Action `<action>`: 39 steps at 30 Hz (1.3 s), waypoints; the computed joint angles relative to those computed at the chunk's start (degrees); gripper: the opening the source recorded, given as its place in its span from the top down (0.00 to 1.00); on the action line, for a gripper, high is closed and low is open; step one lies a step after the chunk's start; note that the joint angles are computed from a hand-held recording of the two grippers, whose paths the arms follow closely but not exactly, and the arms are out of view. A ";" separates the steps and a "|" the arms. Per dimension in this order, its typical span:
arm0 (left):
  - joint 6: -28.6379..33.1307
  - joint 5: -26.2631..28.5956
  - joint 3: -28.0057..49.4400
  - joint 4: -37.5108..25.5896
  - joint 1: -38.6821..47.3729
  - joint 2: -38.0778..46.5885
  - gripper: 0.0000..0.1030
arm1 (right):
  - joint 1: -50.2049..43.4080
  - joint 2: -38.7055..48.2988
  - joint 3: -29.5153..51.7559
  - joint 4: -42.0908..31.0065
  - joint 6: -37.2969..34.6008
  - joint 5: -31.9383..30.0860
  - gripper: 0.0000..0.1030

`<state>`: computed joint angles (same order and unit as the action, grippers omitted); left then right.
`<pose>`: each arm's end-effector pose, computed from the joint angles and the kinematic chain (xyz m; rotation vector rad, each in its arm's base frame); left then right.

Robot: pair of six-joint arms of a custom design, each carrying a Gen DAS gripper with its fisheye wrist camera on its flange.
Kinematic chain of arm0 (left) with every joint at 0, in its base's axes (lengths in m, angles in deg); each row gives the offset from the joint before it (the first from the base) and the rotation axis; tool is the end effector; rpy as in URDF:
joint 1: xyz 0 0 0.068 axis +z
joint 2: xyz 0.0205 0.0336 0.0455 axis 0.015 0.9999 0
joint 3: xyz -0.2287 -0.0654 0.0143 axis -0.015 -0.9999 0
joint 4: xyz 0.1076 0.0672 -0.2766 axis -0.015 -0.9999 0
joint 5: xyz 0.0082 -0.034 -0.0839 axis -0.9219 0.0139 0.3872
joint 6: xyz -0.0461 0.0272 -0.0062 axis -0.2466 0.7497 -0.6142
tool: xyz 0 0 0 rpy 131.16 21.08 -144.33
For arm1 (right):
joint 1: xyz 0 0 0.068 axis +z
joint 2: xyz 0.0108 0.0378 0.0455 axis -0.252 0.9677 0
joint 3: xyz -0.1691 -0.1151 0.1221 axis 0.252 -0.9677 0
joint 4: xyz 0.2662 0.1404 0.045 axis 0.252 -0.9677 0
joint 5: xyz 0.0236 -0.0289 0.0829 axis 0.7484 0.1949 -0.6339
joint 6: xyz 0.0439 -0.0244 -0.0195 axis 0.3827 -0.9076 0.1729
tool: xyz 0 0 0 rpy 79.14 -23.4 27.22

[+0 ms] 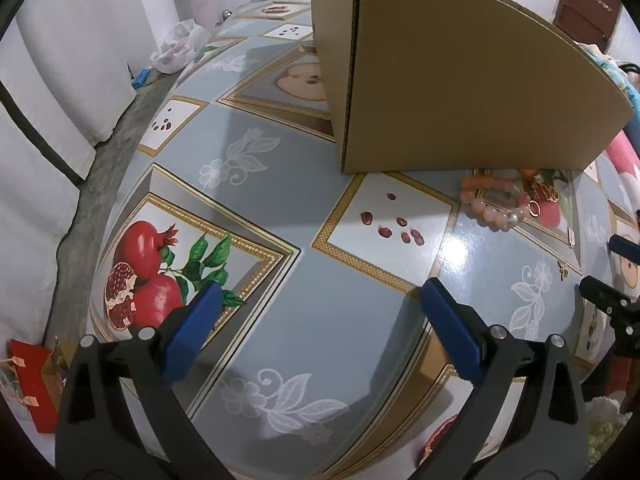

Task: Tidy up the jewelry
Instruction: 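Move both tools back from the box to the table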

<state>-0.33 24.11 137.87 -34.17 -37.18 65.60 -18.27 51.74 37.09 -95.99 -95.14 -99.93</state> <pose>0.2161 -0.1507 0.2414 -0.5079 2.6036 0.1207 0.3450 -0.0084 0.2174 -0.7323 2.4084 0.2819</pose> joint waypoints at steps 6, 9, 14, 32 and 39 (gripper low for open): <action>-1.44 -2.63 -1.22 0.64 -2.49 -1.11 0.06 | -3.17 -1.55 -2.16 -1.18 -4.62 -3.77 0.06; -1.21 -2.63 -1.33 0.49 -3.13 -1.80 0.07 | -3.41 -3.38 -2.65 -0.66 -1.99 -6.41 0.06; 1.95 -6.46 -1.89 6.51 -5.82 -5.46 0.08 | -5.33 -7.69 -4.97 2.20 -0.13 -15.06 0.09; 10.49 -4.57 14.12 7.29 -3.47 15.78 0.62 | -5.20 -4.59 -3.01 2.63 2.63 -18.69 0.31; 6.10 -5.13 8.69 1.87 -2.04 8.40 0.62 | -6.37 -0.71 0.62 2.14 2.48 -19.60 0.31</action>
